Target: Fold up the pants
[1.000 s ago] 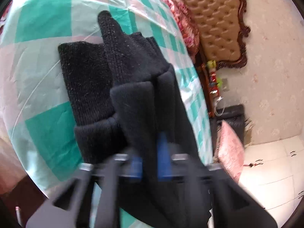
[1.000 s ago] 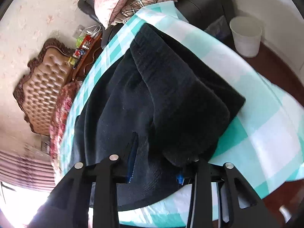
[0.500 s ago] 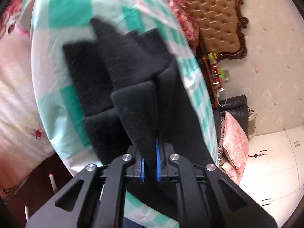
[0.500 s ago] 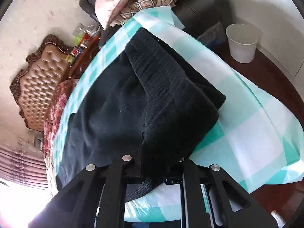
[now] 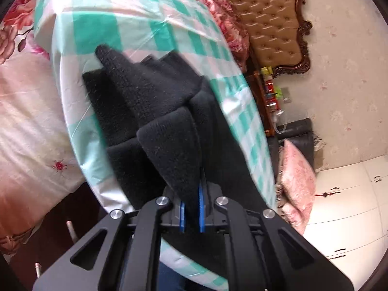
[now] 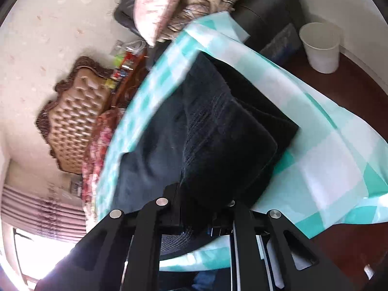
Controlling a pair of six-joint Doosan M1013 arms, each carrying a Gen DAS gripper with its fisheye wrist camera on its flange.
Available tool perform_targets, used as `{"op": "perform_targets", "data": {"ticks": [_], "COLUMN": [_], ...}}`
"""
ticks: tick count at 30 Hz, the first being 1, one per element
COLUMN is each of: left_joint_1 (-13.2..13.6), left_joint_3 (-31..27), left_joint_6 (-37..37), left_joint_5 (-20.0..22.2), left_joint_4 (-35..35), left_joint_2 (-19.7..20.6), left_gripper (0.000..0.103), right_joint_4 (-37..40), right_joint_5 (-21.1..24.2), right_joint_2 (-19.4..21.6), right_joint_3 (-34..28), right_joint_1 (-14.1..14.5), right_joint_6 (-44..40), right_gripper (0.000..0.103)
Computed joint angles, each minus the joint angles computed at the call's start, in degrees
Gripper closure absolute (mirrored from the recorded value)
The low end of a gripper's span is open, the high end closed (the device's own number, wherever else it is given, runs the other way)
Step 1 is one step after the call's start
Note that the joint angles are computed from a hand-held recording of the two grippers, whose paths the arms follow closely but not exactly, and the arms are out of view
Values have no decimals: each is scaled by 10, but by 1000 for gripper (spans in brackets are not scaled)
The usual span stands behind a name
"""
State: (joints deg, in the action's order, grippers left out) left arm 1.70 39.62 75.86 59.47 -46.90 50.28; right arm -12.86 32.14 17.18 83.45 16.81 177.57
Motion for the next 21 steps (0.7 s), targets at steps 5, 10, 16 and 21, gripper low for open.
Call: {"op": "perform_targets", "data": {"ticks": [5,10,16,21], "left_joint_1": [1,7,4,5], "left_joint_3": [-4,8,35,41], "left_joint_6": [18,8,-12,-12], "left_joint_5": [-7,14,23,8], "left_joint_4": [-35,-46,7,30], "left_joint_2": [-7,-7,-10,-13], "left_gripper": [96,96,96,72], "right_joint_4": [-19,31,5,-43], "right_joint_5": [-7,-34,64,161], "right_joint_2": [-3,-9,12,36], "right_joint_3": [-10,25,10,-37], "right_joint_1": [0,-8,4,19], "right_joint_6": [7,3,-2,-35], "right_gripper": [90,90,91,91]}}
